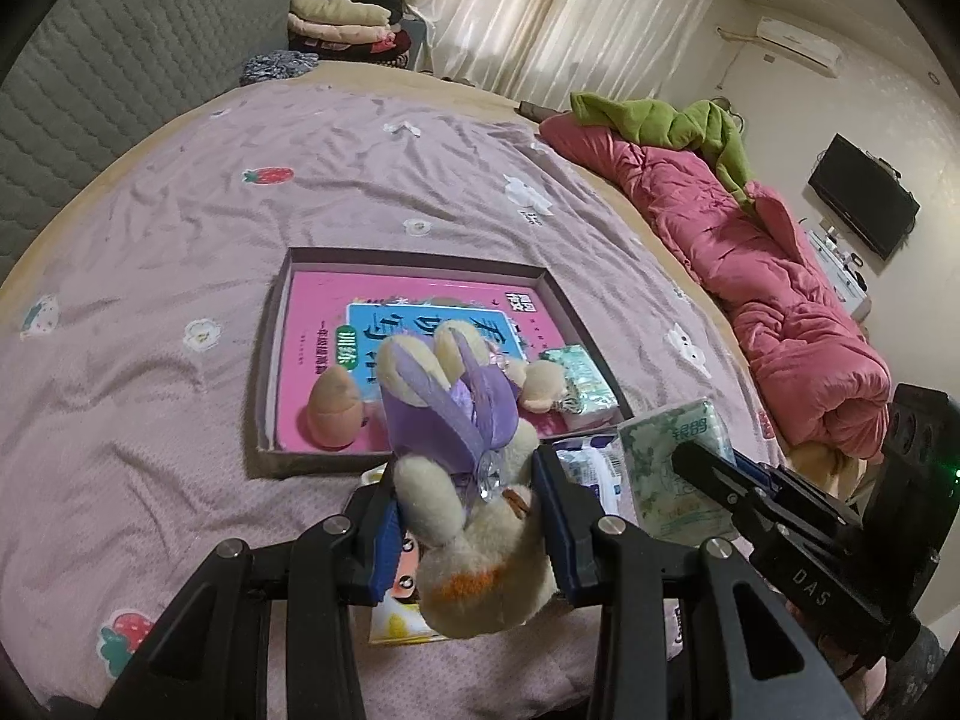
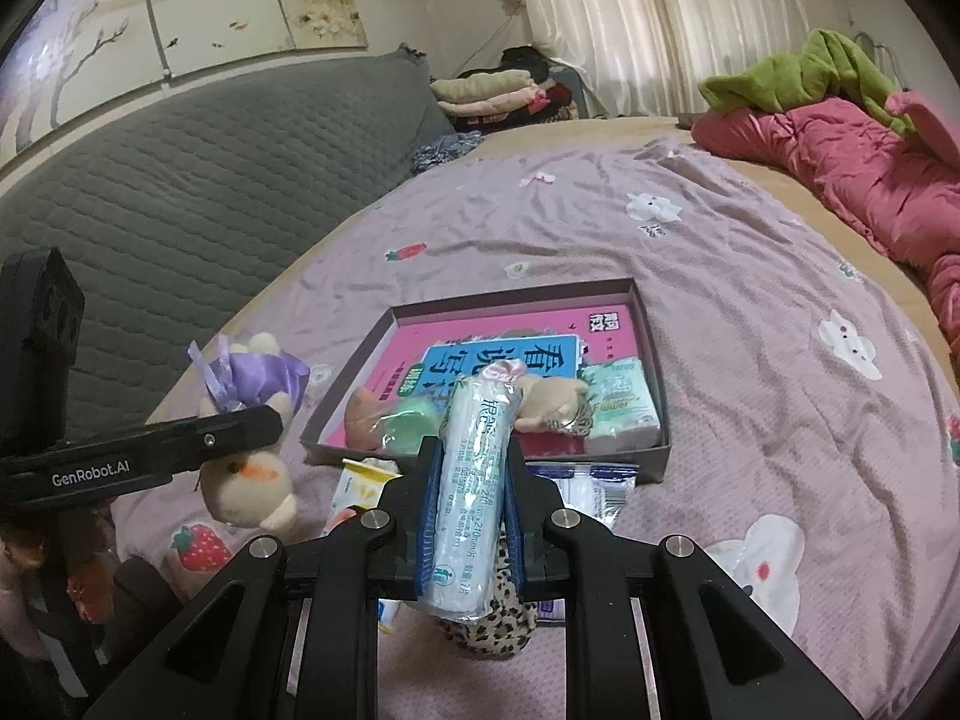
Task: Organize soft objects
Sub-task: 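Lift and carry the bear over the tray with left tool while right tool carries white pack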
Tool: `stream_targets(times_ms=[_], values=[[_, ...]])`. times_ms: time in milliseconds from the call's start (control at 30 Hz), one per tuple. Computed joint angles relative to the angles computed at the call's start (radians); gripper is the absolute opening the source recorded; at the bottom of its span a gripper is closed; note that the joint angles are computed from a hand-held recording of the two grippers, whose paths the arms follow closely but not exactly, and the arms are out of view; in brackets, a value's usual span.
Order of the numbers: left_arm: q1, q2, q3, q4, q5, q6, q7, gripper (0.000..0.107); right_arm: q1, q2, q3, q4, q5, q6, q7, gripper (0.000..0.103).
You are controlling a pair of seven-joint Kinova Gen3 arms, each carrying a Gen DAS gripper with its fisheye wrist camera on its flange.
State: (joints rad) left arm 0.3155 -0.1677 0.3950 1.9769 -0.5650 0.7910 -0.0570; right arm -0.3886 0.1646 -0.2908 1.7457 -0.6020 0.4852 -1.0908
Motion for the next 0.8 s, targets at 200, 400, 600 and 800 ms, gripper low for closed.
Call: stream_targets(times_ms=[200,400,600,800], values=[[0.002,0.024,-0.019,-0.015,-0.008,-0.020,-0.017,0.040,0.000,0.005,0.003,-0.007,0.006,-0.004,-0.010,0.019],[0.005,0.044,-0.046,-0.019,-0.009,-0.047,-0.030,0.040,-0.003,0.021,0.001,-0.022,0.020,-0.016,-0.024,0.019],[0.003,0.074,-0.080,-0.024,-0.015,-0.080,-0.048,0.040,-0.008,0.052,-0.003,-0.053,0.054,-0.025,-0.055,0.019],[-0.004,0.110,-0.123,-0.030,-0.022,-0.125,-0.073,0.040,-0.015,0.092,-0.005,-0.097,0.098,-0.021,-0.091,0.019]])
